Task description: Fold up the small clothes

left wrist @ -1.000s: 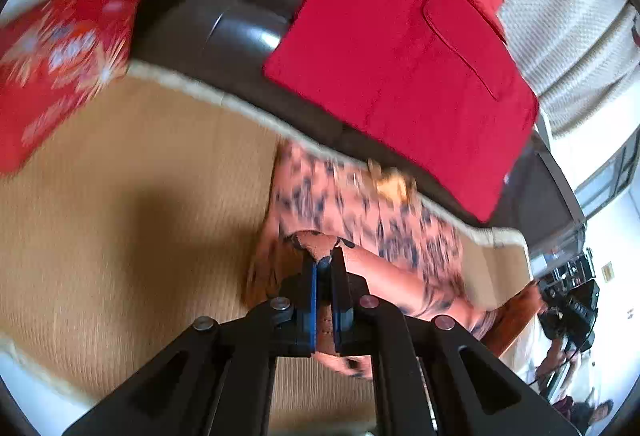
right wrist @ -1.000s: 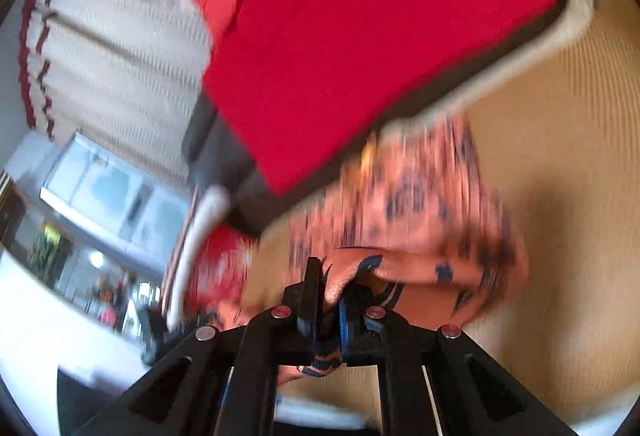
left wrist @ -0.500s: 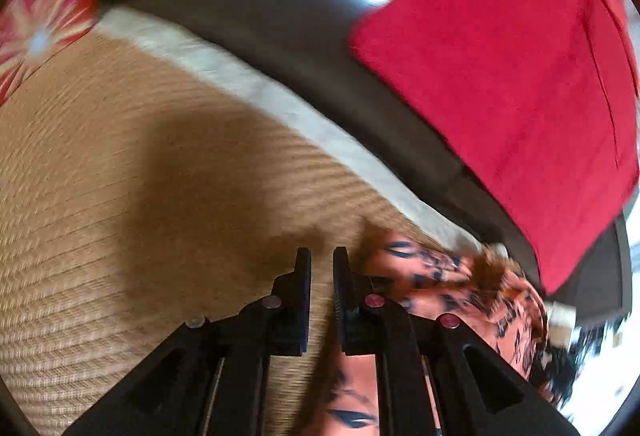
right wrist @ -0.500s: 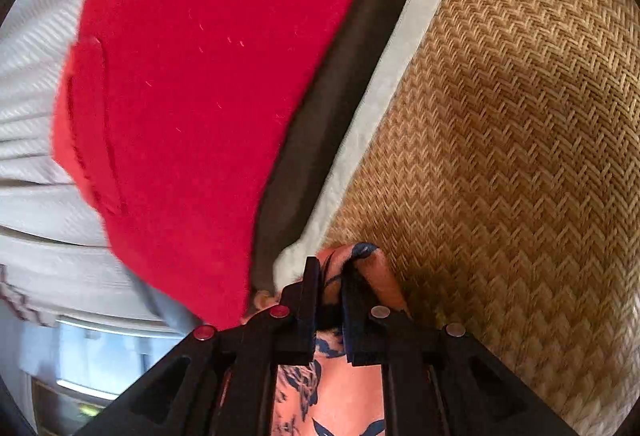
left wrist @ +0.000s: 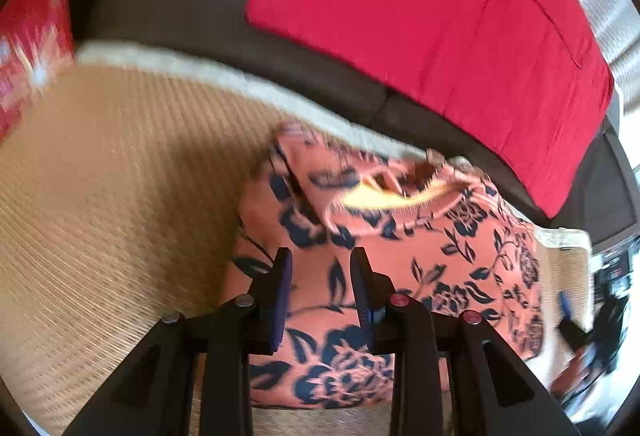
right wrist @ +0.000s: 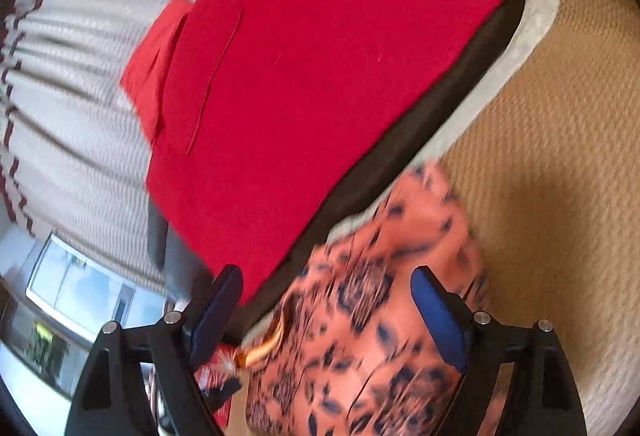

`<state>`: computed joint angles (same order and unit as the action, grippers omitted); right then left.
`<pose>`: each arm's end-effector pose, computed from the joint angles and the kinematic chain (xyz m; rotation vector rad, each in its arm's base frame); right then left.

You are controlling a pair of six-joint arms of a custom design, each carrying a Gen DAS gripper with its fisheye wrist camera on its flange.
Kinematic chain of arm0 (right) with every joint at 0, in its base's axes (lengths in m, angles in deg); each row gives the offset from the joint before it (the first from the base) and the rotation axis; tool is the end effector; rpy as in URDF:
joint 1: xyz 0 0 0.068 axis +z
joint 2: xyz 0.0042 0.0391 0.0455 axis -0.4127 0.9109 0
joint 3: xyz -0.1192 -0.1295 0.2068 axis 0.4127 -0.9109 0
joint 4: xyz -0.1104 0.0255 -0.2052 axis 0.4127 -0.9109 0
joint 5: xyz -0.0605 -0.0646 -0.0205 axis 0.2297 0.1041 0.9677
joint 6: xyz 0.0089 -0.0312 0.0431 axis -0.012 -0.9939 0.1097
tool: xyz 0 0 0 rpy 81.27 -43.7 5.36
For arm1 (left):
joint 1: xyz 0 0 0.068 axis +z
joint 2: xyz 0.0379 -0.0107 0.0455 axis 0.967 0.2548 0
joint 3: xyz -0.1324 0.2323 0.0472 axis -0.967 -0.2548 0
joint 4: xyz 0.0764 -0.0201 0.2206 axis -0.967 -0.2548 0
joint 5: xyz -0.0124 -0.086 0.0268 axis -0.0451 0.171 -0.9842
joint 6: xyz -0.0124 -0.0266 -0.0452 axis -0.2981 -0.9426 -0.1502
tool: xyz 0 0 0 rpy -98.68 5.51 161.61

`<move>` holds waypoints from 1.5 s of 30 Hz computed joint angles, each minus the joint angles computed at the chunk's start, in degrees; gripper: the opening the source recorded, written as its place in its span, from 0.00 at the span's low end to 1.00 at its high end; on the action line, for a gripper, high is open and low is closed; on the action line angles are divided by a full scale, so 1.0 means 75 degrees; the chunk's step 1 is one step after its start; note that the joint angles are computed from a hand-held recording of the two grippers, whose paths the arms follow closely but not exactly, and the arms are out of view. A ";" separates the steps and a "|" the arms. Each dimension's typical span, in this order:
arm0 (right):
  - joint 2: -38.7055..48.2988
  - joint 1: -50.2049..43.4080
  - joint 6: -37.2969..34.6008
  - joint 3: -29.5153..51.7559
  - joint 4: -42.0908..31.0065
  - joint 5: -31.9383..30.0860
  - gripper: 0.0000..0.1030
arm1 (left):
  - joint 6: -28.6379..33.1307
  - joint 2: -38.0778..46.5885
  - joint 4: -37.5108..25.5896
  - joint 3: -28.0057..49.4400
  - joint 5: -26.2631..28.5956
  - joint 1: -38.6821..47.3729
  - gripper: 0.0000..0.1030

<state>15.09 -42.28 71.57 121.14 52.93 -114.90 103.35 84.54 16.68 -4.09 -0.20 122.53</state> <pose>0.2158 -0.0407 0.2693 0.5466 2.0860 1.1715 0.2024 0.1917 0.2383 -0.4789 2.6214 -0.5063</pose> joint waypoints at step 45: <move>0.2863 0.4007 -0.1332 0.1695 -0.0326 0.3828 0.36 | -0.2699 -0.3316 0.4007 -0.3999 -0.5010 -0.3442 0.77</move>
